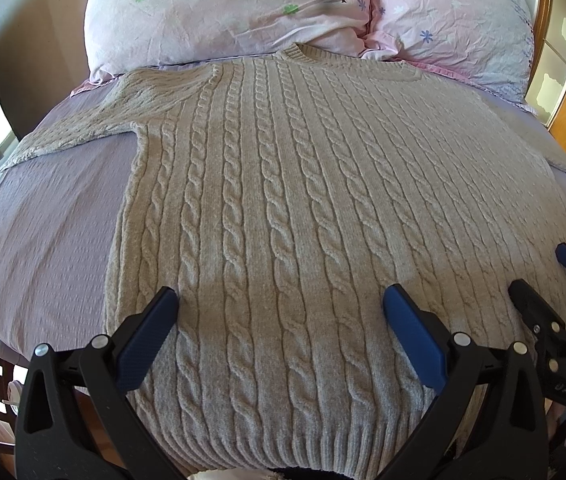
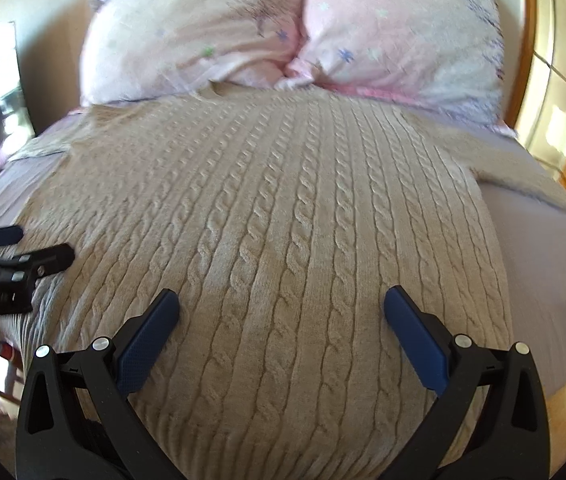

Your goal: Fold small clothes

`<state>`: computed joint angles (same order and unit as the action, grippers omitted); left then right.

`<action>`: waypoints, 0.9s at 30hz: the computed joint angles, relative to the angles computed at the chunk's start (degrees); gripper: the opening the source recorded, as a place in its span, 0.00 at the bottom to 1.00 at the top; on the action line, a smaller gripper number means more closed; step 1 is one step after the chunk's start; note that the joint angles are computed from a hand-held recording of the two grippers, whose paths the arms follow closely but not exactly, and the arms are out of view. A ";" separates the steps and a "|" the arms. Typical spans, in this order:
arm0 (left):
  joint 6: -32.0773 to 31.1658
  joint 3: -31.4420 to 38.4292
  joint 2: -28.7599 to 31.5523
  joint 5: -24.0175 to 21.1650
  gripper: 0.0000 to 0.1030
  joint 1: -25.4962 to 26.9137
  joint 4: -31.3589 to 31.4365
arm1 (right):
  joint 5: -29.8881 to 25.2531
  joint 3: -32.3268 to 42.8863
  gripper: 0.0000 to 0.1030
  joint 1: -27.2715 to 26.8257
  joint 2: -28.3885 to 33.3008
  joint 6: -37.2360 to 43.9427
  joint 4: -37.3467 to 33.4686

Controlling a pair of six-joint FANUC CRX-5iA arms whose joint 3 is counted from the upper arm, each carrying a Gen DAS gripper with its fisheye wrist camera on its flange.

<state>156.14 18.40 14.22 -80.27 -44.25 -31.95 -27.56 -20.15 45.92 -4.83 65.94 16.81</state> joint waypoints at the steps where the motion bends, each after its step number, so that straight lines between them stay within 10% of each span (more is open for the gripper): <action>1: 0.05 -0.06 0.03 0.04 0.98 -0.14 -0.09 | -1.53 2.31 0.99 -1.09 0.65 4.64 -4.48; 6: -2.19 -3.82 -3.27 5.05 0.98 2.62 2.85 | 3.29 6.53 0.99 -13.32 2.85 -7.48 -0.18; 9: 0.35 -10.20 -9.23 12.42 0.98 6.38 4.55 | -0.12 17.42 0.99 -24.04 8.85 -9.62 -11.87; 15: 9.33 -22.62 -21.08 26.87 0.98 11.63 -0.49 | -11.43 36.69 0.52 -39.14 22.05 -15.99 -30.73; 24: 13.17 -25.63 -26.57 24.29 0.98 13.49 -9.08 | -12.37 43.00 0.32 -43.02 29.67 -25.53 -30.85; 27: 19.18 -26.95 -28.61 21.97 0.98 14.14 -12.70 | -10.63 42.28 0.07 -43.11 30.31 -27.59 -29.09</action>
